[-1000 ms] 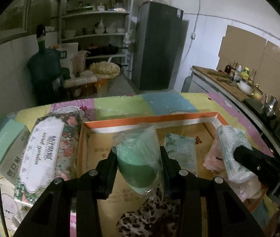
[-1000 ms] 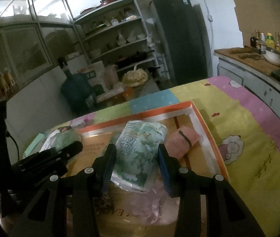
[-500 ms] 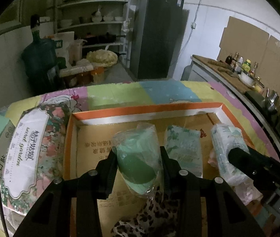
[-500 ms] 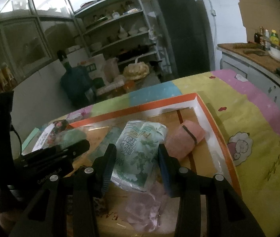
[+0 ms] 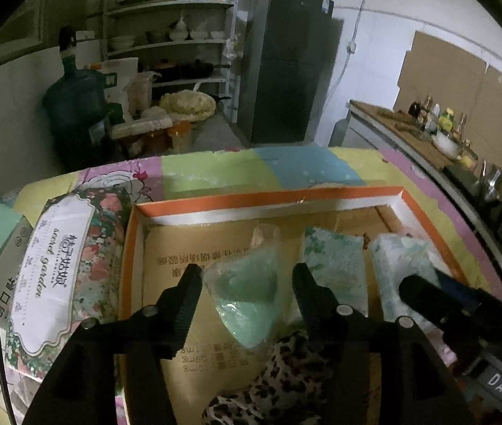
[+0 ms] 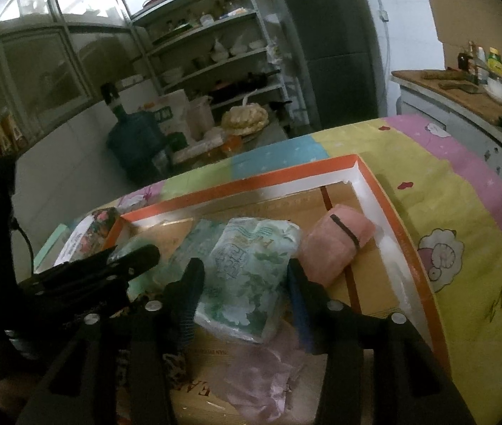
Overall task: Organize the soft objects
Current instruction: 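Open both tools to drop the green bag and wipes package into the box, then move both open tools away from the box back over the pile of soft items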
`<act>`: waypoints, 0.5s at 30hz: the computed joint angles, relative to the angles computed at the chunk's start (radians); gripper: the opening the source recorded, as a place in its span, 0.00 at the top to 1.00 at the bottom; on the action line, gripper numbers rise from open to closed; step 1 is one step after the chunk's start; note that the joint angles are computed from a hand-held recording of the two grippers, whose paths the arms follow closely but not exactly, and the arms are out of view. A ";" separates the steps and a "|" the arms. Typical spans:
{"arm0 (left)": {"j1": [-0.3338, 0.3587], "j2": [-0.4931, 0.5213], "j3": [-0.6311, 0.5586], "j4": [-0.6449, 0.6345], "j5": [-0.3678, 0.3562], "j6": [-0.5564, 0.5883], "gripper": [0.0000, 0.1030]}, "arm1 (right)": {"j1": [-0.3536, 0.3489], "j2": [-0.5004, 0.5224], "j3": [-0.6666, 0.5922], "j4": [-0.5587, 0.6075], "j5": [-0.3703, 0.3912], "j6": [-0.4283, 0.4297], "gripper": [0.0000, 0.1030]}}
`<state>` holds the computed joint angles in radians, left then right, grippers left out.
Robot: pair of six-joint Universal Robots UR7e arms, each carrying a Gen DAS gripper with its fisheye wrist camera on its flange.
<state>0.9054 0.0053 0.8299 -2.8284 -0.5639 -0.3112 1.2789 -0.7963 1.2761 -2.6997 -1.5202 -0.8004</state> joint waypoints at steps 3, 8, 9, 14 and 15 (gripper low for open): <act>-0.004 -0.010 0.022 -0.038 0.002 0.009 0.48 | -0.003 -0.003 0.004 -0.002 0.005 0.004 0.50; -0.018 -0.025 0.058 -0.087 0.012 0.023 0.48 | -0.003 -0.012 0.015 -0.013 0.019 0.001 0.42; -0.020 -0.027 0.062 -0.093 0.017 0.028 0.48 | -0.003 -0.013 0.018 -0.016 0.020 -0.002 0.41; -0.040 -0.041 0.101 -0.152 0.050 0.053 0.48 | 0.001 -0.028 0.048 -0.052 0.025 -0.016 0.33; -0.043 -0.046 0.111 -0.161 0.053 0.055 0.48 | 0.002 -0.031 0.053 -0.057 0.027 -0.016 0.33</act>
<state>0.8621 -0.0409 0.9410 -2.9896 -0.5113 -0.2564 1.2805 -0.8276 1.3294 -2.7565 -1.4929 -0.8162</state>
